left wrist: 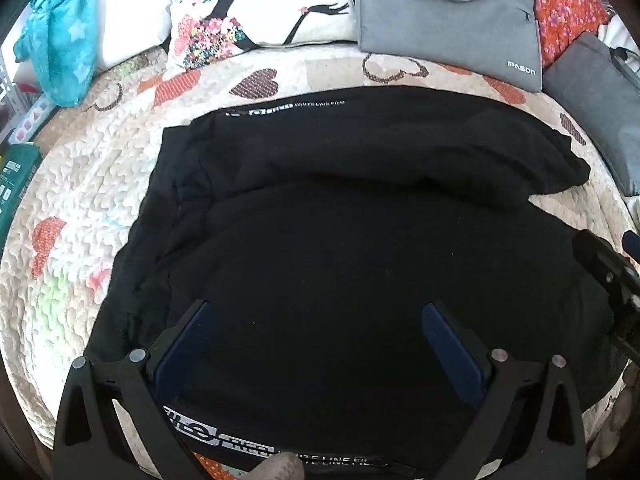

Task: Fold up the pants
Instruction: 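Position both grippers open over the black pants waistband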

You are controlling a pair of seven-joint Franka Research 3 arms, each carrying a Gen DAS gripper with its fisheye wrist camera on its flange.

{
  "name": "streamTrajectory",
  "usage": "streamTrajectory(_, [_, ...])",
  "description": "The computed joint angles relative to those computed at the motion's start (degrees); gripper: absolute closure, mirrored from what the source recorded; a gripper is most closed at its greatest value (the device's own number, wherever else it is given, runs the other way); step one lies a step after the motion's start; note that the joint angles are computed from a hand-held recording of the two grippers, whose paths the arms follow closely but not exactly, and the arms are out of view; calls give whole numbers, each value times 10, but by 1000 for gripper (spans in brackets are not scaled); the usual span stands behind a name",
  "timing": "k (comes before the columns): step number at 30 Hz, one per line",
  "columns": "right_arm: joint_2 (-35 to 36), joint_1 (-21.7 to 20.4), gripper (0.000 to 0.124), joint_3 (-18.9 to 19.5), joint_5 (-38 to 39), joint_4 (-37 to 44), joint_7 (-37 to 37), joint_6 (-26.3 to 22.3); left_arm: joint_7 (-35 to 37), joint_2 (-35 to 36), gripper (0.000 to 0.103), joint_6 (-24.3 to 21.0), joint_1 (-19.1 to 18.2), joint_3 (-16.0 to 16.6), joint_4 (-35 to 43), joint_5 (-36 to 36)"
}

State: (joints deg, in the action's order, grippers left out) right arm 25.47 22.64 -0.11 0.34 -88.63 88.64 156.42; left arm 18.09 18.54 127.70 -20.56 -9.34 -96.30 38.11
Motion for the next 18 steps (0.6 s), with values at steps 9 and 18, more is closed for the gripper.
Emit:
streamTrajectory(9, [-2,-4,21,5,11,-1,-6,-4,35,20,0,-12,2,-3,17,-30])
streamTrajectory(18, [1,0,21,-1,3,4,0,-10,25,17,0,10,-6,2,0,-11])
